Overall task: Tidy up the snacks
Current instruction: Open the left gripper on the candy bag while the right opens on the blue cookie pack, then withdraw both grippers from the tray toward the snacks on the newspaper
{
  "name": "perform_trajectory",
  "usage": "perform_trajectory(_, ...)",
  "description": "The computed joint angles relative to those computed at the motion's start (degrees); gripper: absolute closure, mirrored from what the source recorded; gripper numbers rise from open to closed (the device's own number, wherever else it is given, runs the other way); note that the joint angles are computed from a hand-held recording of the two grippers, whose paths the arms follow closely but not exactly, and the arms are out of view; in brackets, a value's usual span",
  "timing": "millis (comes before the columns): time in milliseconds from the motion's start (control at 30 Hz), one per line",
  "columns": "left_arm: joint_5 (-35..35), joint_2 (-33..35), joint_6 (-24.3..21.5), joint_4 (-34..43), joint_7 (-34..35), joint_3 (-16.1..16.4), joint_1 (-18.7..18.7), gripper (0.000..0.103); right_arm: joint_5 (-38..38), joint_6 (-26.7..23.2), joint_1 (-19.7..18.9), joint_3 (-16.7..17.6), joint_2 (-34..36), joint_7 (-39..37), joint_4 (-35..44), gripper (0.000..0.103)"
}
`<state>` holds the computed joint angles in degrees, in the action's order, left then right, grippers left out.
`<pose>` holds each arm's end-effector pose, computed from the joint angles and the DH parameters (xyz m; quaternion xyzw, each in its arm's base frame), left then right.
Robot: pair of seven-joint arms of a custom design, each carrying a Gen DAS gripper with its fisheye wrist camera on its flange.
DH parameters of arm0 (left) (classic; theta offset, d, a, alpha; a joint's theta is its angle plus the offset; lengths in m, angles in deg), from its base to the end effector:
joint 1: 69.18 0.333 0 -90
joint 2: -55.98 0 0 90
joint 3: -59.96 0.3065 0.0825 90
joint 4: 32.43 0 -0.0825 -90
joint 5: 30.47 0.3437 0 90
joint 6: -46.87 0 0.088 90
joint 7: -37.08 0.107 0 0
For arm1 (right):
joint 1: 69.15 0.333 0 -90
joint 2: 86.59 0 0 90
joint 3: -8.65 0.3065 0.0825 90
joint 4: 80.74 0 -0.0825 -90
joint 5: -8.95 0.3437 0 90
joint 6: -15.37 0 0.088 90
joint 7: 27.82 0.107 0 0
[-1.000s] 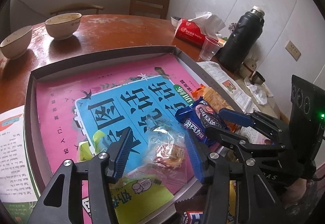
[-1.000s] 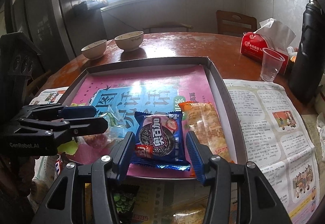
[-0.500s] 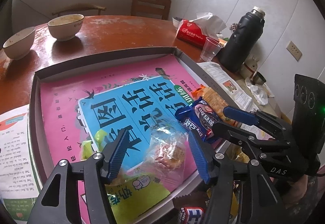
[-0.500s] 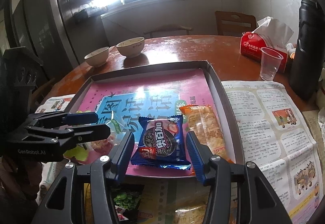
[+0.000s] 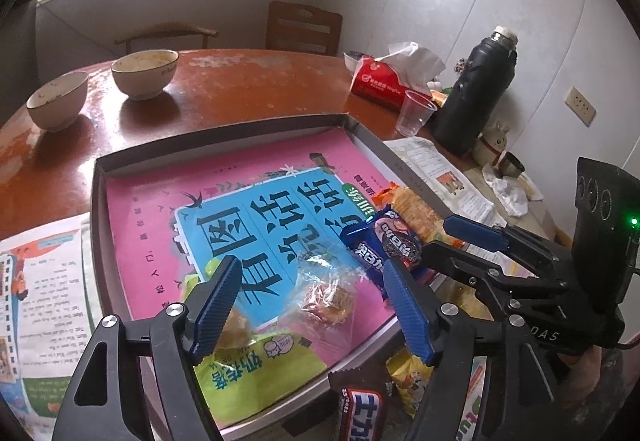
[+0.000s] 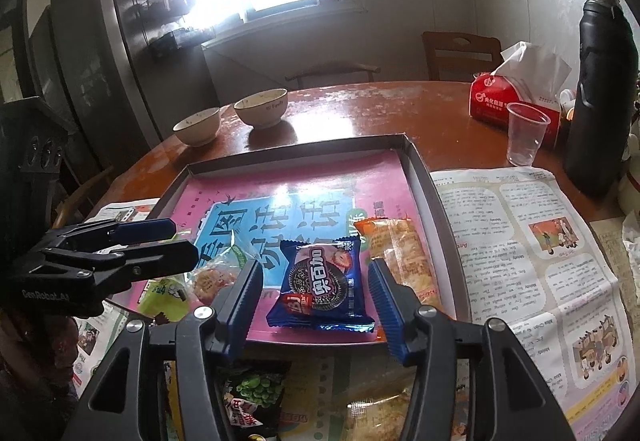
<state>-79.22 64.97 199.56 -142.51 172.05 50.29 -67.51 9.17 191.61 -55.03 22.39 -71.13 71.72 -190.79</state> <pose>0.5951 -0.0564 0.4796 -0.5602 0.7272 -0.3838 0.1000 0.5606 0.2796 0.4786 -0.7196 0.5433 -0.1664 0.3992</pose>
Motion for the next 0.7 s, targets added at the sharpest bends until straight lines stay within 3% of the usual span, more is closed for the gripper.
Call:
perform_trajectory(533, -1.49, -4.97, 1.74, -5.01, 0.67, 1.25, -1.05, 0.025, -1.75, 4.80, 0.12, -0.30, -2.93, 1.73, -3.83, 0.039)
perform_trajectory(700, -1.59, -6.90, 2.46, -7.18, 0.95, 1.82, -1.52, 0.024, -1.85, 6.11, -1.45, 1.43, -3.59, 1.52, -4.93, 0.034)
